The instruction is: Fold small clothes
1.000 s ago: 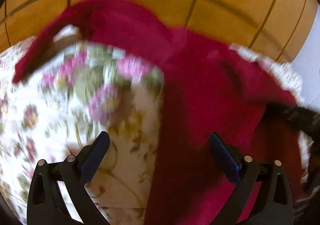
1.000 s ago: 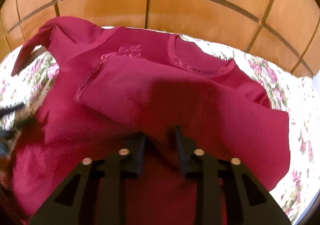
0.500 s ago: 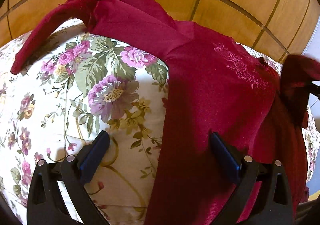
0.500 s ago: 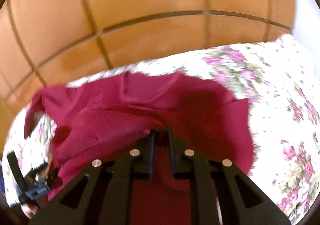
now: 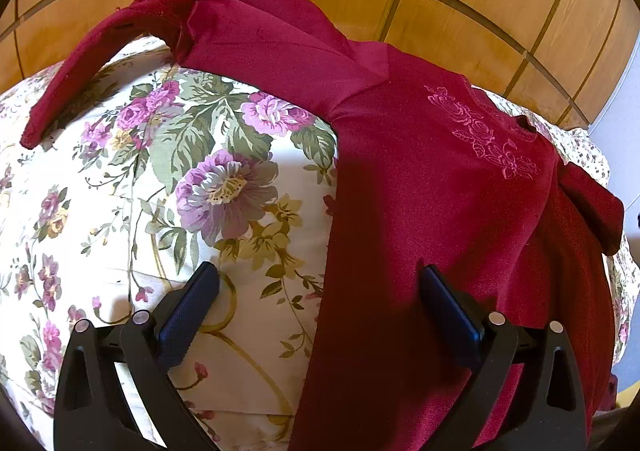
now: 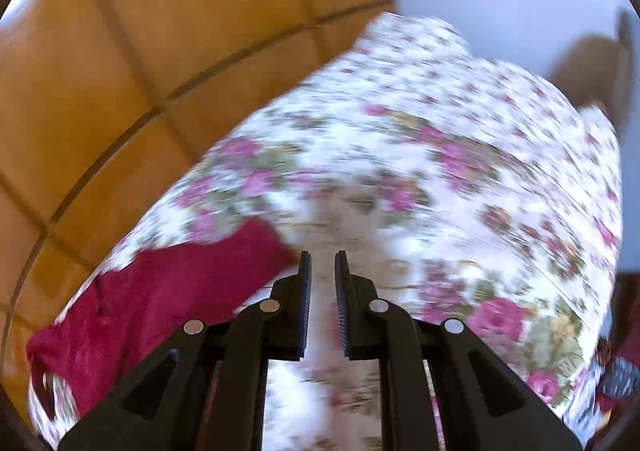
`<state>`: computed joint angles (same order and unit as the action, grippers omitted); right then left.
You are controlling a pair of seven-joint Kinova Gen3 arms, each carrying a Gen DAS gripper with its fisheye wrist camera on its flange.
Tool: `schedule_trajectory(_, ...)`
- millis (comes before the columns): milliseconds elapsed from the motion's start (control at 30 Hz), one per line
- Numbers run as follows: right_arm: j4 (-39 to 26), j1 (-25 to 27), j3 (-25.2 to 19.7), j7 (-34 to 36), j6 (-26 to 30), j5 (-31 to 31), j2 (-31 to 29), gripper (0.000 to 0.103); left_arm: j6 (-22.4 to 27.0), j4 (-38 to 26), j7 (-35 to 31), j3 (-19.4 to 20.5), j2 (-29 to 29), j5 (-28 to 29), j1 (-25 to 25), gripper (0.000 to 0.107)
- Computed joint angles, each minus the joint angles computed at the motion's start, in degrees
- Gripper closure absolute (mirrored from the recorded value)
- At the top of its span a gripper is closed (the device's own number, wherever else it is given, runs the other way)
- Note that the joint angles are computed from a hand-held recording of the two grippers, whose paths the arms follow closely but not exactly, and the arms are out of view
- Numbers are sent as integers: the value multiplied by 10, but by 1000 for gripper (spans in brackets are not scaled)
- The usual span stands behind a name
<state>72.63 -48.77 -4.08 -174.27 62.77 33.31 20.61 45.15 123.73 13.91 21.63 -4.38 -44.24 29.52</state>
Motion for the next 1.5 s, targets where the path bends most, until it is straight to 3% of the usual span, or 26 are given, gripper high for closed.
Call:
schedule_trajectory(33,12,18,-10,-2,-12,-17,-6,85,0,3,-2,-1,-5,4,1,8)
schedule_trajectory(133,34,90,-84,2,-79,-45,-8,43,0,2,-1,2,-4,3,-2,8)
schedule_trajectory(167,41,109,-110,-4,-102,-37,-4,37,0,2,-2,2,-4,3,-2,8)
schedule_trajectory(300,46,190,-208,-33,-196,-65,26,35,-1,2,0,3,-2,1,-3,8)
schedule_trajectory(400,51,219,-224,-8,-266,-117,54,36,-2,2,1,2,-3,1,-2,8)
schedule_trajectory(500,52,190,-169,20,-325,-176,78,41,-1,0,-6,1,-2,4,-3,8)
schedule_trajectory(567,42,159,-118,48,-342,-219,89,62,-3,1,-4,1,-3,3,-3,8)
schedule_trajectory(600,36,143,-93,65,-344,-241,92,67,-3,2,-4,1,-3,3,-3,8)
schedule_trajectory(633,27,126,-68,78,-337,-254,93,81,-3,2,-4,1,-3,3,-3,8)
schedule_trajectory(667,17,106,-41,83,-321,-259,92,88,-3,2,-4,1,-3,3,-3,8)
schedule_trajectory(733,-4,65,12,69,-274,-246,84,95,-3,1,-3,2,-2,2,-3,8)
schedule_trajectory(967,-2,-99,197,-27,-111,-89,28,95,-8,5,2,2,-5,0,-5,8)
schedule_trajectory(1033,0,-143,250,-36,-64,-70,31,89,-8,5,2,3,-7,2,-5,8)
schedule_trajectory(1100,6,-173,296,-34,-18,-87,37,58,-9,6,3,4,-7,1,-6,8)
schedule_trajectory(1133,0,-176,303,-30,6,-98,40,32,-9,6,3,4,-7,1,-7,8)
schedule_trajectory(1167,-7,-173,301,-27,28,-107,42,24,-11,7,4,4,-7,0,-8,8)
schedule_trajectory(1300,-16,-113,212,-13,54,-144,15,24,-11,8,7,6,-8,-1,-8,8)
schedule_trajectory(1500,43,-23,55,81,-73,-237,-26,30,8,3,19,12,-15,10,-7,8)
